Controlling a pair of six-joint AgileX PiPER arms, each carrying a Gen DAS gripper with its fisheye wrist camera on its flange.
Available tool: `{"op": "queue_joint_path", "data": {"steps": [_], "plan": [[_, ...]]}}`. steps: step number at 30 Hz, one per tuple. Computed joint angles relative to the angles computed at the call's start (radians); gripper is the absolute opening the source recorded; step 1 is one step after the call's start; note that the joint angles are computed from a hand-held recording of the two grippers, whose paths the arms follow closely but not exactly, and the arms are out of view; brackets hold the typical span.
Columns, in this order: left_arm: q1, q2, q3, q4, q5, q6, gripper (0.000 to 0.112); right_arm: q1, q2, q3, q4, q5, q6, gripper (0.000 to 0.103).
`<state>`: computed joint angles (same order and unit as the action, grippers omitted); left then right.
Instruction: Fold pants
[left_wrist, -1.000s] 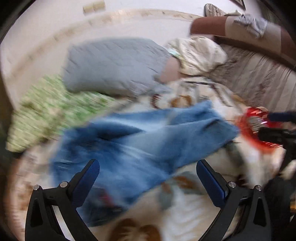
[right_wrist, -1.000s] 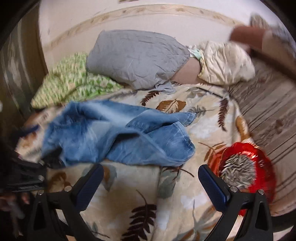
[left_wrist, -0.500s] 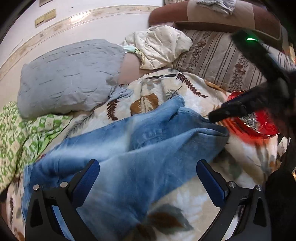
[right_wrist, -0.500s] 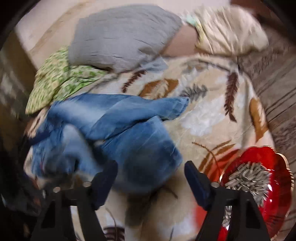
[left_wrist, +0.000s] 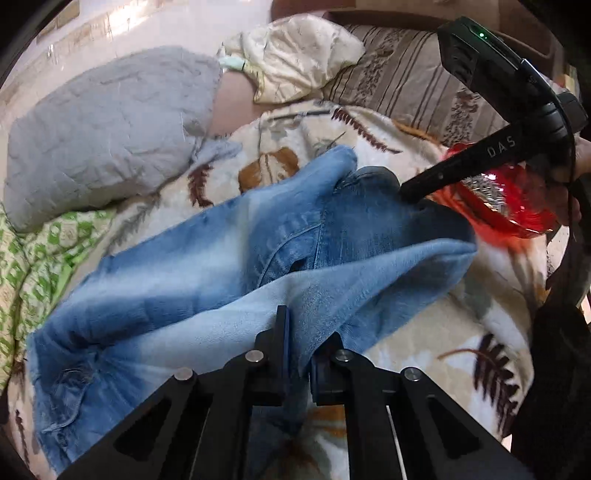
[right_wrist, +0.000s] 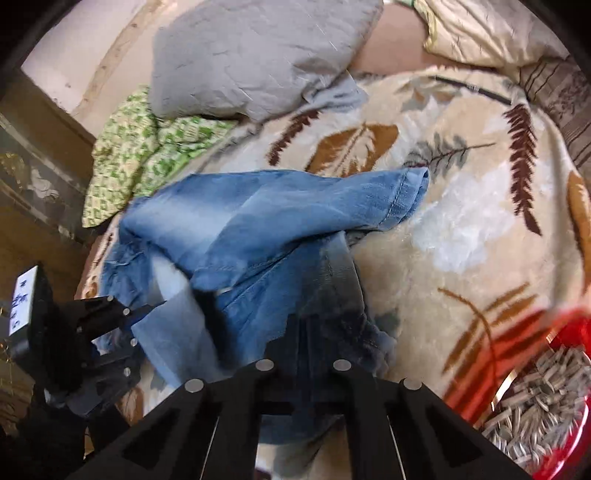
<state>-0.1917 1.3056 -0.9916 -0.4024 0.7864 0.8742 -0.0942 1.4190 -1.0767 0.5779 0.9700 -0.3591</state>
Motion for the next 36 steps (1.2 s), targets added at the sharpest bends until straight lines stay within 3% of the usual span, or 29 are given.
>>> {"op": "queue_joint_path", "data": {"steps": [5, 8, 10, 13, 14, 15, 17, 20, 22, 23, 24, 27, 31, 34, 36], "plan": [[0.067, -0.134, 0.055, -0.048, 0.076, 0.100, 0.007, -0.055, -0.227, 0.050, -0.061, 0.045, 0.052, 0.000], [0.032, -0.120, 0.082, 0.027, 0.064, 0.058, 0.008, -0.130, -0.358, 0.053, -0.141, 0.113, 0.094, 0.000], [0.000, -0.116, 0.102, 0.074, 0.056, 0.012, 0.007, -0.176, -0.372, 0.051, -0.150, 0.140, 0.073, 0.001], [0.014, -0.174, 0.150, 0.067, 0.043, 0.046, 0.008, -0.190, -0.279, 0.029, -0.070, 0.158, 0.061, 0.005], [0.053, -0.185, 0.151, 0.034, 0.064, 0.083, 0.008, -0.130, -0.223, 0.001, -0.114, 0.132, 0.105, 0.016], [0.090, -0.187, 0.151, 0.006, 0.080, 0.113, 0.007, -0.063, -0.164, -0.032, -0.179, 0.099, 0.158, 0.044], [0.148, -0.176, 0.142, -0.034, 0.112, 0.152, 0.007, -0.007, -0.074, -0.068, -0.210, 0.068, 0.179, 0.089], [0.177, -0.179, 0.157, -0.043, 0.118, 0.180, 0.007, -0.003, 0.018, -0.094, -0.096, 0.016, 0.101, 0.089], [0.172, -0.185, 0.169, -0.043, 0.106, 0.187, 0.007, 0.001, 0.076, -0.122, -0.008, 0.018, 0.038, 0.082], [0.166, -0.189, 0.173, -0.040, 0.101, 0.180, 0.007, 0.018, 0.096, -0.132, -0.024, 0.018, 0.036, 0.035], [0.163, -0.189, 0.173, -0.040, 0.099, 0.175, 0.007, 0.049, 0.121, -0.152, -0.080, 0.029, 0.053, 0.012], [0.171, -0.203, 0.167, -0.073, 0.112, 0.193, 0.007, 0.041, 0.077, -0.111, -0.072, 0.041, 0.001, 0.012], [0.122, -0.217, 0.153, -0.093, 0.112, 0.169, 0.007, -0.053, -0.114, -0.017, -0.074, 0.066, -0.028, 0.011], [0.026, -0.188, 0.149, -0.079, 0.096, 0.102, 0.007, -0.141, -0.258, 0.008, -0.165, 0.085, 0.030, 0.011], [-0.091, -0.148, 0.152, 0.003, 0.059, -0.005, 0.007, -0.204, -0.281, -0.005, -0.200, 0.127, 0.063, 0.011]]}}
